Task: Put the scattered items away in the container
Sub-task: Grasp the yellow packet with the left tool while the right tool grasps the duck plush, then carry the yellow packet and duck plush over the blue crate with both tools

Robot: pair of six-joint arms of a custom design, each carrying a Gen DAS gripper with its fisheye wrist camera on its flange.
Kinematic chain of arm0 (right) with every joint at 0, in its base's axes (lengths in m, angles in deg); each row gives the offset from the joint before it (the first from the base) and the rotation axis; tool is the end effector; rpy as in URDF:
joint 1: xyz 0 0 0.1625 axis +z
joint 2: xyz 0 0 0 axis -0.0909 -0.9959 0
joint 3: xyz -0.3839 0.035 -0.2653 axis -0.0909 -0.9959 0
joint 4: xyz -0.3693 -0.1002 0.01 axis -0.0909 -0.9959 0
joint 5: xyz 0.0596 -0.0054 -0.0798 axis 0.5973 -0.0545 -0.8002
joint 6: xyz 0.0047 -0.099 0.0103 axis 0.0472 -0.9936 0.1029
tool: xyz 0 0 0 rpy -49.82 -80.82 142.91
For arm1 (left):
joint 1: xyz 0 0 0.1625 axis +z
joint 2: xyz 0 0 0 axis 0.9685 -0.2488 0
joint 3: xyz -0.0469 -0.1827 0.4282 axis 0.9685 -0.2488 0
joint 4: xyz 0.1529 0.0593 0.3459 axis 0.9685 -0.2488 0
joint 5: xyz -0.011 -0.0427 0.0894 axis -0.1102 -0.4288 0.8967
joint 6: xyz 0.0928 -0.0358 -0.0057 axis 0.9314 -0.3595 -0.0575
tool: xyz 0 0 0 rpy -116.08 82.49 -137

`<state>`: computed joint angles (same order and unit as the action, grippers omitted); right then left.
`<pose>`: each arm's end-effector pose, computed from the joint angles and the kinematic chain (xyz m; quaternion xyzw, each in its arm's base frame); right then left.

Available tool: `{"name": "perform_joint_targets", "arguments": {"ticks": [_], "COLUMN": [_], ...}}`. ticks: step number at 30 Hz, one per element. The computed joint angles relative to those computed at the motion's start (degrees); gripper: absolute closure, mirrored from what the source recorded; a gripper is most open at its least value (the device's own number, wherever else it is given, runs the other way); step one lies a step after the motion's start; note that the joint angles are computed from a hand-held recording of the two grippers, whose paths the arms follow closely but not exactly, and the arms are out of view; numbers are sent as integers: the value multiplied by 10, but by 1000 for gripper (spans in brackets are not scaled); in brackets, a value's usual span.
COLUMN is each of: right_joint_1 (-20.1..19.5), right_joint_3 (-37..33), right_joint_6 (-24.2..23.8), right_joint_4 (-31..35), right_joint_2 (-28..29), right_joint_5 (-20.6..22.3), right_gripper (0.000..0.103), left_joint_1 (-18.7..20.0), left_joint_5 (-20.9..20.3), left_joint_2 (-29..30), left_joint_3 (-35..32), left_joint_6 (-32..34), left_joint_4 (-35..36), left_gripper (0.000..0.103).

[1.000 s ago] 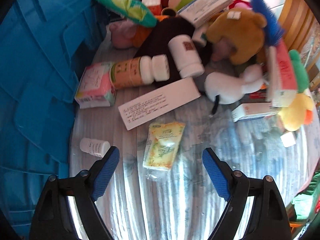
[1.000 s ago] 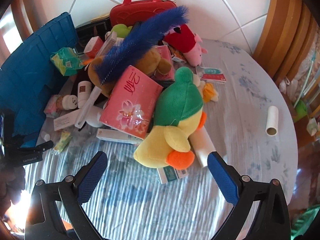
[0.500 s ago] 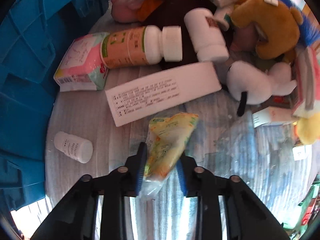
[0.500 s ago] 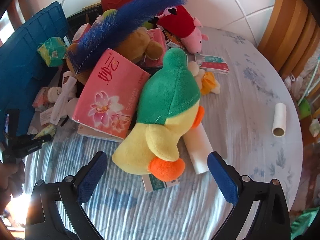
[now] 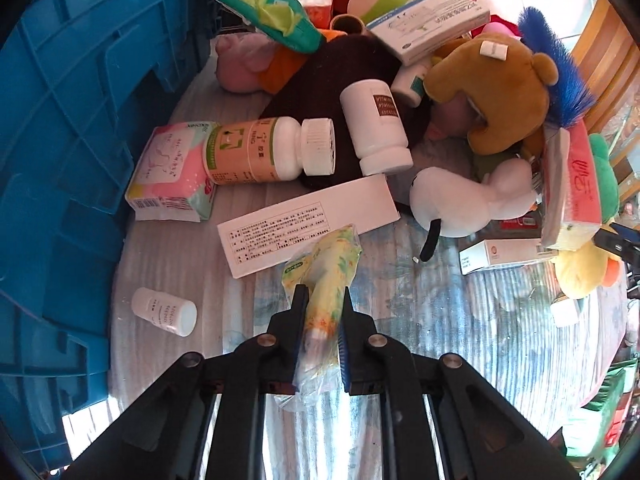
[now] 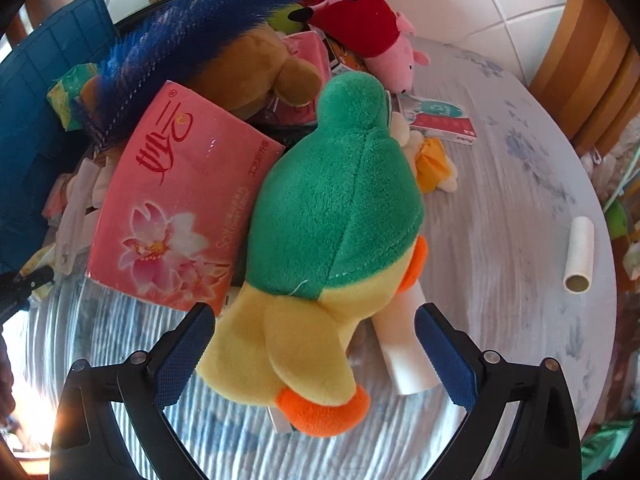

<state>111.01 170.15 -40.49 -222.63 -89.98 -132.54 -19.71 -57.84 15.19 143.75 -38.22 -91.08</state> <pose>0.1745 -0.4172 0.1645 -0.0933 -0.8860 0.2508 0.3787 -0.1920 -0.5953 0.1404 0.4430 0.8700 0.0067 0.2165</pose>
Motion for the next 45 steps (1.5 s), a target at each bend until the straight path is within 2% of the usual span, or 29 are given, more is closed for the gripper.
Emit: {"name": "perform_joint_targets", "arguments": {"ticks": [5,11,15,19,22,30,34,45], "right_joint_1": [-22,-46,-62,-49,-41,-9,12,81], "right_joint_3": [-28,-47,-39,-34,-25,-5,-2,13], "right_joint_6": [-13,7,10,10,17,21,47,79], "right_joint_4": [19,61,45,30,21,0,10,20], "right_joint_2": [19,31,27,25,16,-7,-22,-53], "right_joint_5": [-11,-31,-7,-16,-17,-30,-34,-45], "right_gripper": [2,0,4,20,25,26,26,26], "left_joint_1": [-9,-7,-10,-13,-17,-30,-39,-73], "left_joint_5": [2,0,-2,-11,-17,-32,-41,-57], "left_joint_2": [-1,-8,-19,-27,-31,-42,-49,-74], "left_joint_3": [-7,-13,-9,-6,-4,0,0,-9], "left_joint_6": [-7,-1,-1,2,4,6,7,3], "left_joint_4": [10,14,17,14,10,2,1,5], "left_gripper": [90,90,90,90,90,90,90,90]}}
